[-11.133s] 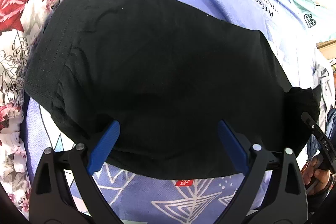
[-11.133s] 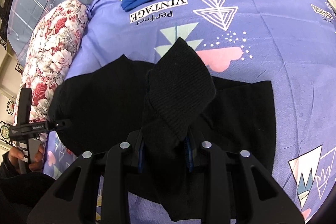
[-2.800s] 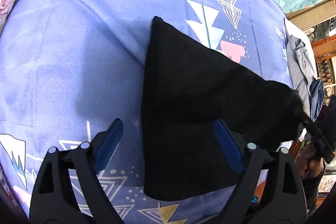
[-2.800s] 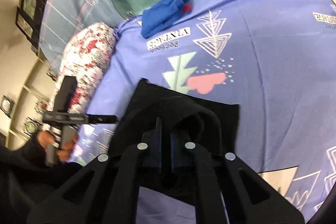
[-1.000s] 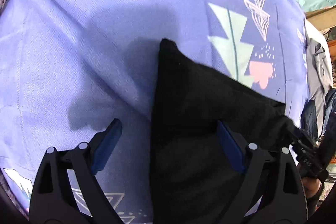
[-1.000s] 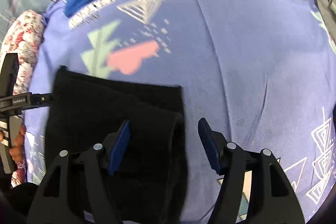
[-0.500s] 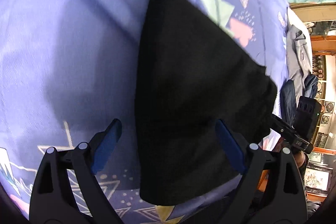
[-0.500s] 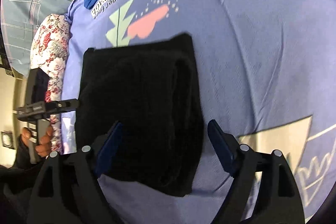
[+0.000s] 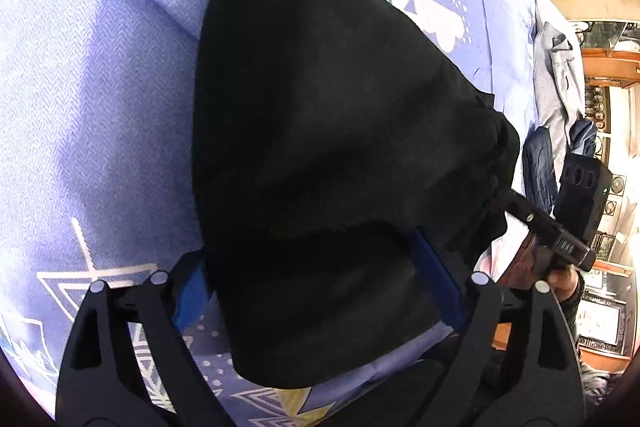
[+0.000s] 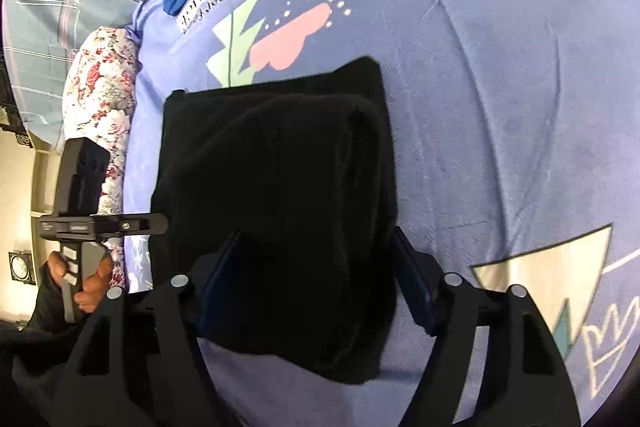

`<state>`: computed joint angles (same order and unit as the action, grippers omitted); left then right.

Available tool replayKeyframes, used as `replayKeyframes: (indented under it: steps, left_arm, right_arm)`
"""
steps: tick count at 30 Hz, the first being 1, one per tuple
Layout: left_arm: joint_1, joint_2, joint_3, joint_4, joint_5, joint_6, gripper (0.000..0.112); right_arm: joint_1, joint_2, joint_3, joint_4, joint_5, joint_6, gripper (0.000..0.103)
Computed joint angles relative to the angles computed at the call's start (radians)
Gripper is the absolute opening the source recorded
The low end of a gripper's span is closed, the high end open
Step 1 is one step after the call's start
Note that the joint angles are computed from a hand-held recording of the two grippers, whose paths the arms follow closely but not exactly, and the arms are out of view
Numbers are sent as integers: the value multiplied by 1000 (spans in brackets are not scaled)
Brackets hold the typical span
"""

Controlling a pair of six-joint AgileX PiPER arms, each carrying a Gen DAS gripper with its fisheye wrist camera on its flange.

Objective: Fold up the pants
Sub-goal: 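Lift the folded pants with both tools and carry them toward the teal pillow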

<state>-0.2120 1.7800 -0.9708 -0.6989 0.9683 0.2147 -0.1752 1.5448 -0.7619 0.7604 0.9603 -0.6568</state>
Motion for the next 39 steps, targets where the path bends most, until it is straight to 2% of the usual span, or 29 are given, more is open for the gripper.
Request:
replayKeyframes:
  steps: [4, 7, 11, 13, 14, 15, 16, 17, 19, 20, 23, 26, 30, 33, 35, 39]
  left_arm:
    - [25, 7, 2, -37, 14, 35, 87]
    - [25, 10, 6, -46, 9, 52, 89]
    - [-6, 7, 2, -29, -17, 28, 90]
    - [-26, -2, 3, -11, -40, 2, 90]
    - [-30, -5, 3, -5, -45, -4, 89]
    - [-40, -10, 1, 10, -52, -18, 86]
    - [-61, -20, -4, 48, -65, -51, 68]
    - [-73, -24, -12, 73, -65, -64, 53]
    - [-70, -38, -15, 76, -58, -67, 40]
    - [-66, -46, -17, 79, -53, -72, 34]
    - [-59, -90, -26, 94, -36, -85, 26]
    - [-73, -156, -74, 148, -15, -118, 26]
    - [-55, -209, -187, 215, 10, -168, 26]
    - [-12, -206, -315, 254, 36, -191, 25]
    - [23, -173, -432, 281, 62, -189, 25]
    - [95, -3, -777, 294, 171, -193, 25]
  right_arm:
    - [-47, 21, -4, 3, 23, -31, 74]
    - [-46, 37, 29, 64, -1, -94, 77]
    - [54, 43, 36, 112, -67, -85, 77]
    - [81, 48, 30, 122, -84, -70, 63]
    - [89, 56, 23, 122, -88, -51, 59]
    - [90, 62, 18, 118, -88, -37, 50]
    - [88, 65, 16, 115, -88, -29, 43]
    - [78, 66, 13, 112, -78, -26, 41]
    - [60, 55, 10, 127, -43, -35, 33]
    - [55, 37, 6, 134, -22, -38, 32]
    - [70, -5, -28, 124, 24, -16, 30]
    - [89, -27, -83, 127, 71, -5, 30]
    - [141, -17, -234, 136, 104, 28, 29]
    - [188, 47, -422, 138, 125, 50, 29]
    - [208, 109, -556, 132, 150, 71, 29]
    - [277, 317, -956, 101, 164, 134, 29]
